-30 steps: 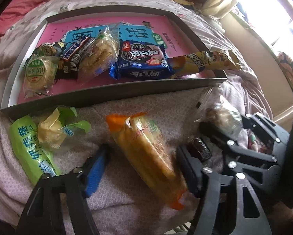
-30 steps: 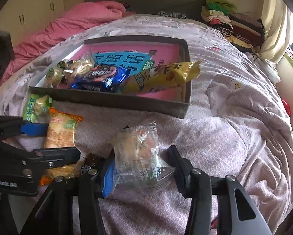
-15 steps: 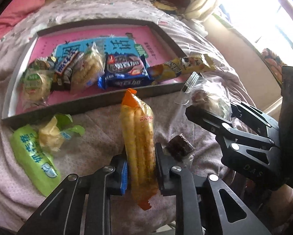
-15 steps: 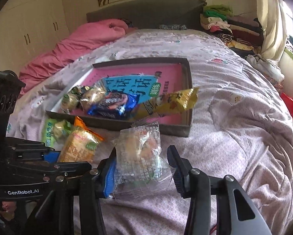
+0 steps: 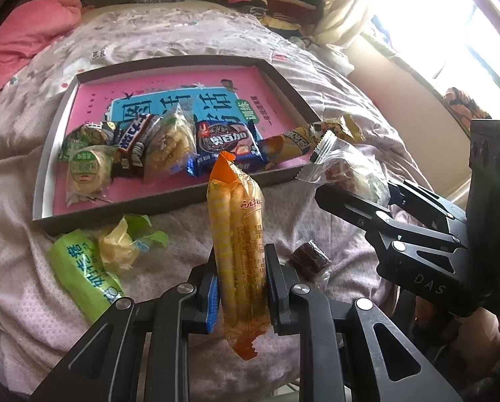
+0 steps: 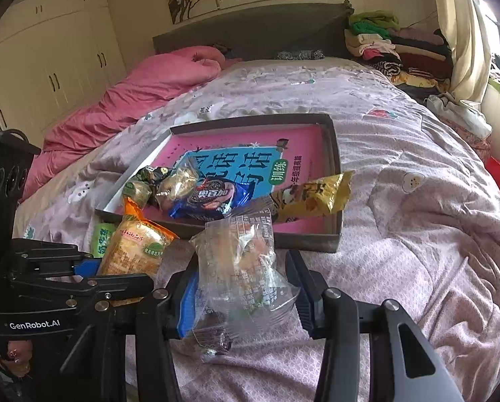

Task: Organize snacks
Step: 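Carry the bread-stick bag with the left tool while the right carries the clear bag to the tray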

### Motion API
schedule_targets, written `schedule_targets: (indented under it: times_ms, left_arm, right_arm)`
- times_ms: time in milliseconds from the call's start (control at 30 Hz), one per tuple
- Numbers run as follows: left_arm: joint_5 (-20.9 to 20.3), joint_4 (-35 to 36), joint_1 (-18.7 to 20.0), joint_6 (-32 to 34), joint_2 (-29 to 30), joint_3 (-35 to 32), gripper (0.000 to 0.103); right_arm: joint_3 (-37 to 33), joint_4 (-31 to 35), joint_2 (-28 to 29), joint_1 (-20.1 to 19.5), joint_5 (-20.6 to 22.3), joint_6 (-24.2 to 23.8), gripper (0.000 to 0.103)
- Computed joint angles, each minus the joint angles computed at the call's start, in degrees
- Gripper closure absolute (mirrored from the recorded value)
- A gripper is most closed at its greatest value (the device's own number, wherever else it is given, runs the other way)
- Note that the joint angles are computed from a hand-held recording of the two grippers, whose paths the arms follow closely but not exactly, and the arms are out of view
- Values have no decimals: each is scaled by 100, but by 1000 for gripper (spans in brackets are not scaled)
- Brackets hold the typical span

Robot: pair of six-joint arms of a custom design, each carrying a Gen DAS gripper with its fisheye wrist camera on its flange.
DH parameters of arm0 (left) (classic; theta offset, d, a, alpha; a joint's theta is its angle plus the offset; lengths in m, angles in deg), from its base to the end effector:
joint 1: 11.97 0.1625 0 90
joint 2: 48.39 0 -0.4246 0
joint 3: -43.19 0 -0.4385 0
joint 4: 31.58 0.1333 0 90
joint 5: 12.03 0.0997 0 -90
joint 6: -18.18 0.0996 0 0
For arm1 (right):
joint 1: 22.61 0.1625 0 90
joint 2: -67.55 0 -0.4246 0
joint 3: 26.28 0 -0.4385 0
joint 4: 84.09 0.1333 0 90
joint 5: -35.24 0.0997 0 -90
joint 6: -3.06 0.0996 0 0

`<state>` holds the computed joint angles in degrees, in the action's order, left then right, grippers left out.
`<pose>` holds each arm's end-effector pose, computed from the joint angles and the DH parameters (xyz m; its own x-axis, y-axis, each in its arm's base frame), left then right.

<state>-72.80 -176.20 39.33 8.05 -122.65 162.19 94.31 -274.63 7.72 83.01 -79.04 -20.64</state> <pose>-0.1955 -0.5350 0.1940 -0.8303 0.3375 -0.4434 0.4774 0.8413 -0.2535 0.2403 -0.5167 0.1410 -0.7855 -0.2902 0.5465 -0.5708 0.6809 -0.4589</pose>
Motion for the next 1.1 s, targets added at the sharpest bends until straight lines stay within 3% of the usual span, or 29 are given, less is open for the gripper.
schedule_targets:
  times_ms: [400, 767, 1100]
  left_arm:
    - [269, -273, 126, -28, -257, -65, 80]
    - [730, -688, 579, -12, -427, -333, 80]
    - [705, -1214, 824, 502, -322, -420, 80]
  right_arm:
    - [-86, -216, 48, 36, 160, 56, 55]
    - [-210, -439, 153, 74, 179, 150, 55]
    - [-400, -631, 329, 77, 225, 182, 55]
